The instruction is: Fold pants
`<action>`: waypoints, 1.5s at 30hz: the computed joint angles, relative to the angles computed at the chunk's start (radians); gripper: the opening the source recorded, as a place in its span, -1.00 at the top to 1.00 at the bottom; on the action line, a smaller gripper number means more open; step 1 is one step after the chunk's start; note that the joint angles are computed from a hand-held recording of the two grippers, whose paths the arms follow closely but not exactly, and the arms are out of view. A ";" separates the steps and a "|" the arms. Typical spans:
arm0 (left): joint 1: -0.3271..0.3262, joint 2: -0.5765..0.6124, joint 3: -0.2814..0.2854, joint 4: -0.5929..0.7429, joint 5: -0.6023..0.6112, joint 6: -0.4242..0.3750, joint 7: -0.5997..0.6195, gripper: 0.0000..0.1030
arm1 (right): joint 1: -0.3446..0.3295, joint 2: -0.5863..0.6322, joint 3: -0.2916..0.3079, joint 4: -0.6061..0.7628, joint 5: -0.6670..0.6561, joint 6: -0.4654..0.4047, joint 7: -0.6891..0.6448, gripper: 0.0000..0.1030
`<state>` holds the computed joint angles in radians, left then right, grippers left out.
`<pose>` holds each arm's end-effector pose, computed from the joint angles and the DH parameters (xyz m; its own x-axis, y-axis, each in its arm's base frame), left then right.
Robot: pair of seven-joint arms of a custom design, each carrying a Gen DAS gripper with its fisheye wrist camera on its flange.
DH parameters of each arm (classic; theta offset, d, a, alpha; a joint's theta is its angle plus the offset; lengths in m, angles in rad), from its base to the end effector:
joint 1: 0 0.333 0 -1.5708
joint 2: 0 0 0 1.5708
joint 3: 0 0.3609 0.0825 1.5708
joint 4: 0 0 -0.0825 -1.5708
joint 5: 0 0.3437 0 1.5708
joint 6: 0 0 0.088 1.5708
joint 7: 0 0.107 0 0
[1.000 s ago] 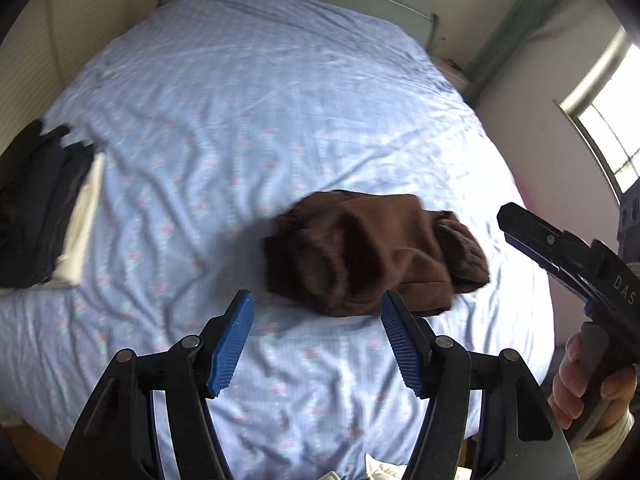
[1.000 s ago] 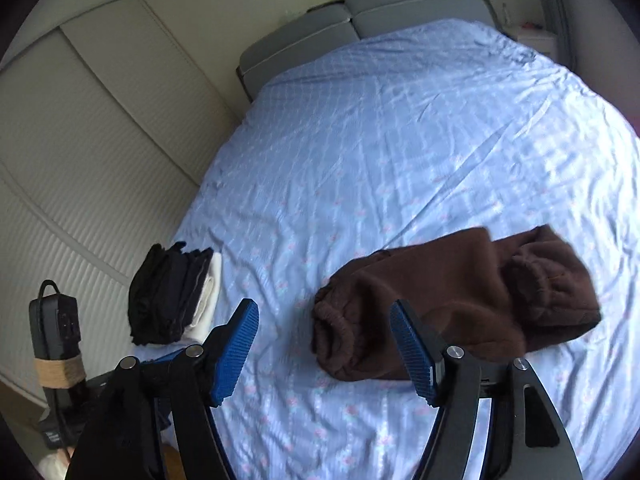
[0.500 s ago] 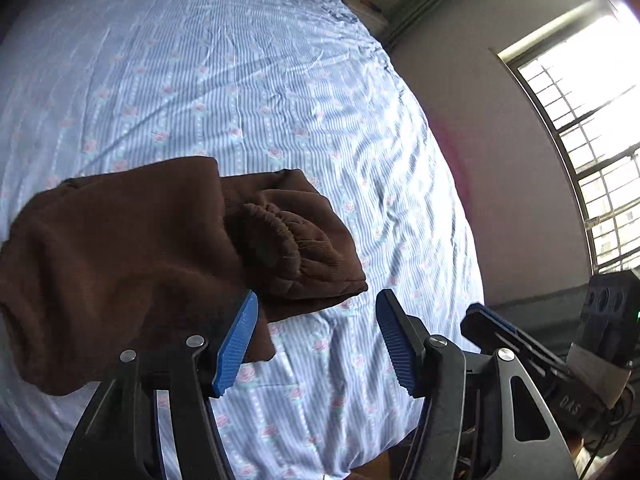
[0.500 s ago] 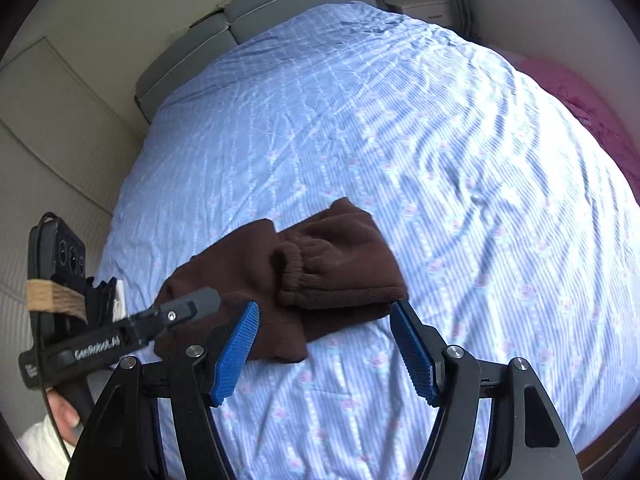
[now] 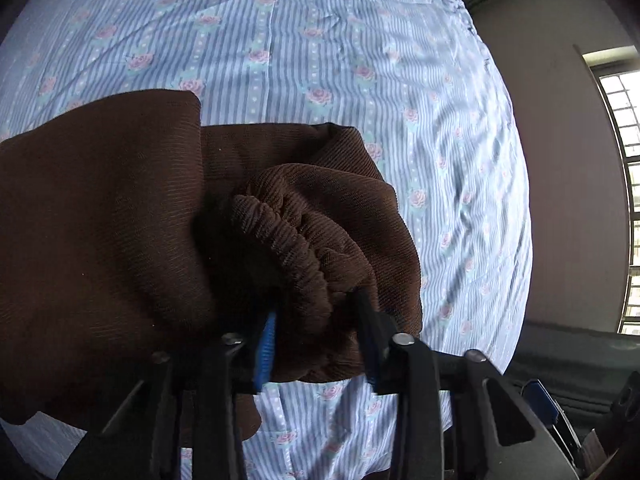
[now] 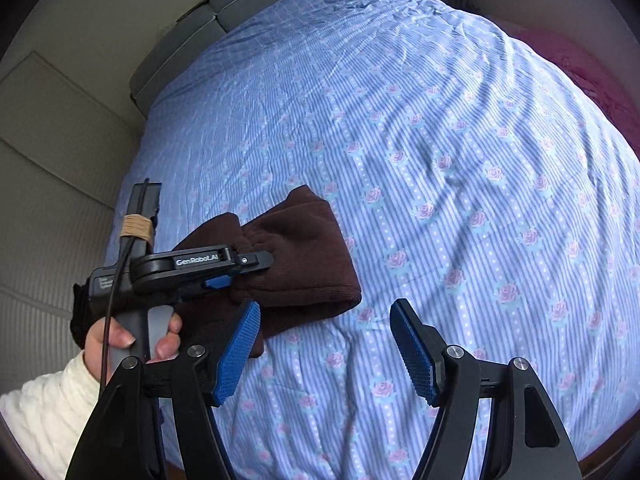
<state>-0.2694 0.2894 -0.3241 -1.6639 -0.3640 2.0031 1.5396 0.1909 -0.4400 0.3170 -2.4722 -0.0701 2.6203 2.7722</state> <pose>0.5188 -0.3465 0.5149 -0.3585 -0.8356 0.4163 -0.9211 0.3893 -0.0118 0.3421 0.2147 0.5652 -0.4661 -0.7795 -0.4185 -0.6963 0.6150 -0.3700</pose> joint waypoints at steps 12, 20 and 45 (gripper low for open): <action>0.060 -0.340 0.096 -0.106 -0.200 0.125 0.277 0.55 | 0.021 -0.003 -0.004 0.037 0.017 -0.024 -0.068 -0.32; 0.125 -0.463 0.229 -0.228 -0.129 0.107 0.359 0.54 | 0.082 0.182 0.012 0.216 -0.041 0.007 -0.137 -0.32; 0.277 -0.323 0.267 -0.312 -0.247 0.012 0.449 -0.16 | 0.381 0.696 -0.191 0.693 0.005 -0.259 -0.362 -0.31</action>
